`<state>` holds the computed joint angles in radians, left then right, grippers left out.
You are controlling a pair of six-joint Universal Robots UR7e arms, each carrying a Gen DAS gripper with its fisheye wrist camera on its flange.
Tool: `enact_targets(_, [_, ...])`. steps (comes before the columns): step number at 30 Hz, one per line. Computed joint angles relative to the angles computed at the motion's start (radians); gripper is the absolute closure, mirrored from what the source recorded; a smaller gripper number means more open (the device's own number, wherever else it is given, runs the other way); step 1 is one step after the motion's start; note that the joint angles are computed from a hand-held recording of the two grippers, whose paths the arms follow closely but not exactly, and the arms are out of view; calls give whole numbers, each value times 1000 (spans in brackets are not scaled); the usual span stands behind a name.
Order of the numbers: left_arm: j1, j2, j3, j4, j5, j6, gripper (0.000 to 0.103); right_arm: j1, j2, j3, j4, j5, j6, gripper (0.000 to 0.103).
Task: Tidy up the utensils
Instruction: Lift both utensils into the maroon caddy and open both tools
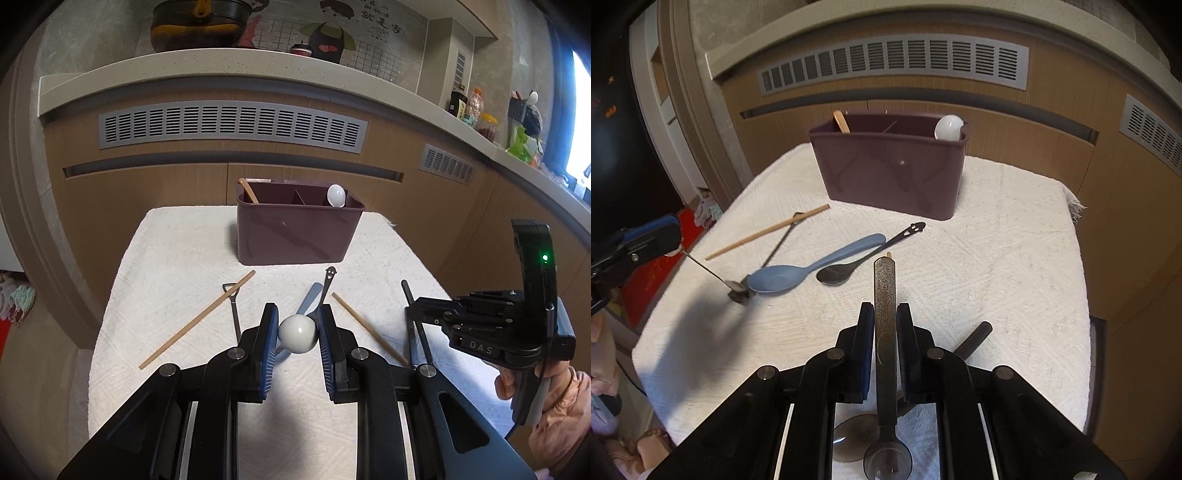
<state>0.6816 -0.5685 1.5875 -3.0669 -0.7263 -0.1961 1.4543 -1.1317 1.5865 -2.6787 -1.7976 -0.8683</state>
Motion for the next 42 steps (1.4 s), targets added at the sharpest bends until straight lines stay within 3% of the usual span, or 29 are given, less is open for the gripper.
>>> enact_targets(9, [-31,-4,-5,-26,20,16,80,9,-65,48,-48,65,1,93])
enact_targets(17, [-35,-14,-101,-36,-51,79,80,33,-97,38,-91,144,21,93])
enact_targets(21, [-29,30,-265,-44,-76,191,80,86,-67,-40,-151,163,16,93])
enact_targets(27, [20,138,-563,-12,-153,295,80,170,55,-272,-160,167,19,93])
enact_targets(35, [93,293,-922,183,-245,299,80,186,242,-563,-63,134,58,93])
enact_targets(42, [137,366,-1055,285,-294,269,80,170,332,-673,-6,95,71,93])
